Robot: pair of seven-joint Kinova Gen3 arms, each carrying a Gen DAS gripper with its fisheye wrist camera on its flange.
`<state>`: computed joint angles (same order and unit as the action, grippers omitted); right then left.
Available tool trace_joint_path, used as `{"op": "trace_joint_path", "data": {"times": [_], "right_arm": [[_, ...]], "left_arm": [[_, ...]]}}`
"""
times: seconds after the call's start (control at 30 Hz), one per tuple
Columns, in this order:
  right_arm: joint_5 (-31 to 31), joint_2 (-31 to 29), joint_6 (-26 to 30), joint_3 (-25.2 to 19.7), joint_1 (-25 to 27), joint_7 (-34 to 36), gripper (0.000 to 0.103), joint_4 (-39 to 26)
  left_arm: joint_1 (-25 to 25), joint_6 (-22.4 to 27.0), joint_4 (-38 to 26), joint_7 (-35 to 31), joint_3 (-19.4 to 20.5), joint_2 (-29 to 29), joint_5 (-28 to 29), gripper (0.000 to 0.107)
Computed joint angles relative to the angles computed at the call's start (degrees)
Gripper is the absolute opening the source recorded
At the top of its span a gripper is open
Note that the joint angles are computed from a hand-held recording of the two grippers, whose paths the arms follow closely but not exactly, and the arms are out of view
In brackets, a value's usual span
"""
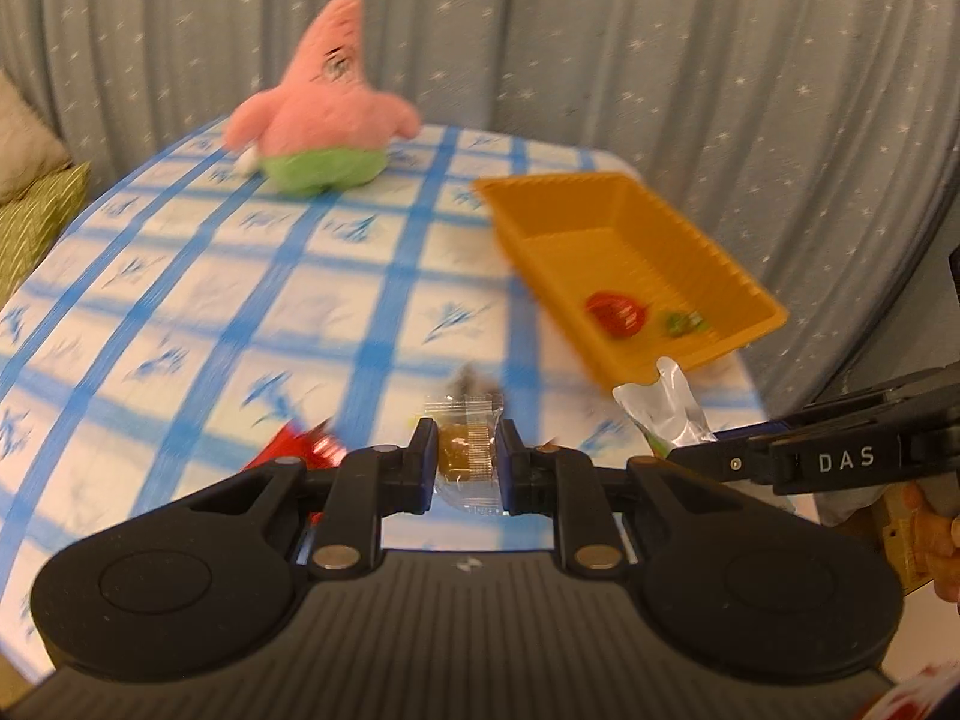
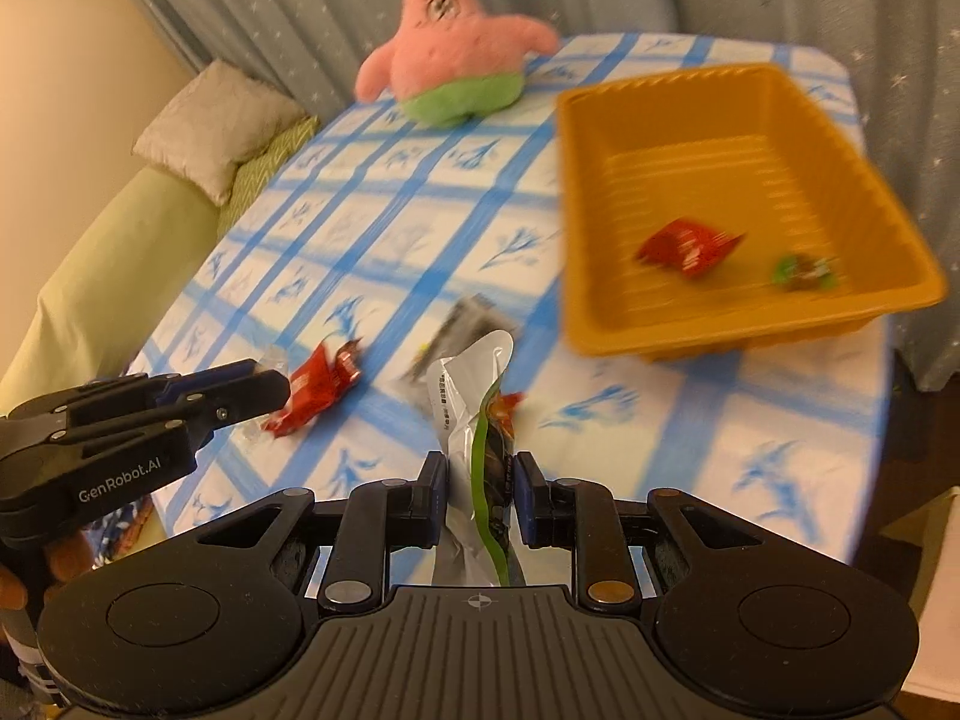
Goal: Organize snacks
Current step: 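Carry caramel and silver pouch into the orange tray and open both grippers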
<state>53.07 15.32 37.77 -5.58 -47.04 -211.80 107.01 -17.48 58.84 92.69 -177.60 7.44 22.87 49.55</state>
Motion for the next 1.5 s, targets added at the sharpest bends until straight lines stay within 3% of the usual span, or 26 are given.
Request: {"op": "trace_joint_path", "data": {"times": [0.13, 0.37, 0.6, 0.77, 1.07, 1.5], "right_arm": [[1.30, -4.51, 1.91, -0.60, 1.08, -0.85, 0.024, 3.93], [3.31, -10.38, 2.72, -3.66, 7.45, -0.02, 0.024, 9.09], [4.58, -12.69, -3.02, -3.59, 15.76, 4.87, 0.024, 12.02], [4.04, -11.86, -8.77, -1.67, 21.02, 10.98, 0.024, 12.13], [-0.07, -8.32, -17.33, 3.50, 26.49, 22.19, 0.024, 11.38], [-16.73, -2.30, -23.67, 7.20, 30.97, 44.38, 0.024, 8.51]], "left_arm": [[2.88, -1.67, 1.52, 1.18, 1.21, -1.61, 1.42, 0.018], [8.92, -5.81, 2.39, 4.87, 2.54, -3.10, 2.77, 0.018], [14.60, -11.36, 0.14, 10.90, 4.10, -1.77, 1.33, 0.018], [18.29, -15.57, -3.10, 17.00, 5.32, 0.91, -2.67, 0.018], [23.40, -21.22, -9.29, 29.20, 7.30, 6.31, -12.67, 0.018], [28.41, -24.49, -14.80, 41.57, 8.44, 11.55, -25.49, 0.018]]}}
